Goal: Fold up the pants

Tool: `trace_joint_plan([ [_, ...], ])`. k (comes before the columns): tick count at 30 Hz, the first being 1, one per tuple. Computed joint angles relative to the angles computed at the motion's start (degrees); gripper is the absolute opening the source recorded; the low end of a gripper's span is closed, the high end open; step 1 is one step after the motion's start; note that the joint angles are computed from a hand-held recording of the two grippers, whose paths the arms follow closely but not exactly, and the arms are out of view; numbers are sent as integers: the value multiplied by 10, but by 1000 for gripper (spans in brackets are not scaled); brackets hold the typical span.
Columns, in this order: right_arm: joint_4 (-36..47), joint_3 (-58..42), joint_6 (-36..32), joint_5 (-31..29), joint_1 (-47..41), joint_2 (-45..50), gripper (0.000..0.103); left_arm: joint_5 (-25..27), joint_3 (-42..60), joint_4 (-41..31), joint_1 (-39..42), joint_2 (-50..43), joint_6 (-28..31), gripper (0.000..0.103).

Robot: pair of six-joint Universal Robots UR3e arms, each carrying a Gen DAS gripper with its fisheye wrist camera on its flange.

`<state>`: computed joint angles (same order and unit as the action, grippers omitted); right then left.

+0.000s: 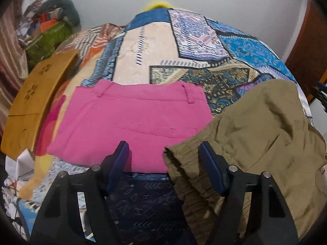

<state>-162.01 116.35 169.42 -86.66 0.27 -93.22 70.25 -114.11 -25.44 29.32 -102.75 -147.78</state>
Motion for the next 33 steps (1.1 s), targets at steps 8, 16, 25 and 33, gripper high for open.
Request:
trace_joint_plan([
  [8, 109, -125, -2, 3, 0, 129, 59, 4, 14, -2, -10, -43, 8, 70],
  [16, 128, -114, 6, 110, -40, 114, 22, -22, 29, -65, -9, -36, 21, 36],
  [25, 95, -97, 19, 123, -51, 86, 5, 17, 3, -13, -26, -5, 22, 13],
  [33, 81, -103, 37, 125, -82, 57, 4, 18, 103, -9, -72, -37, -20, 7],
])
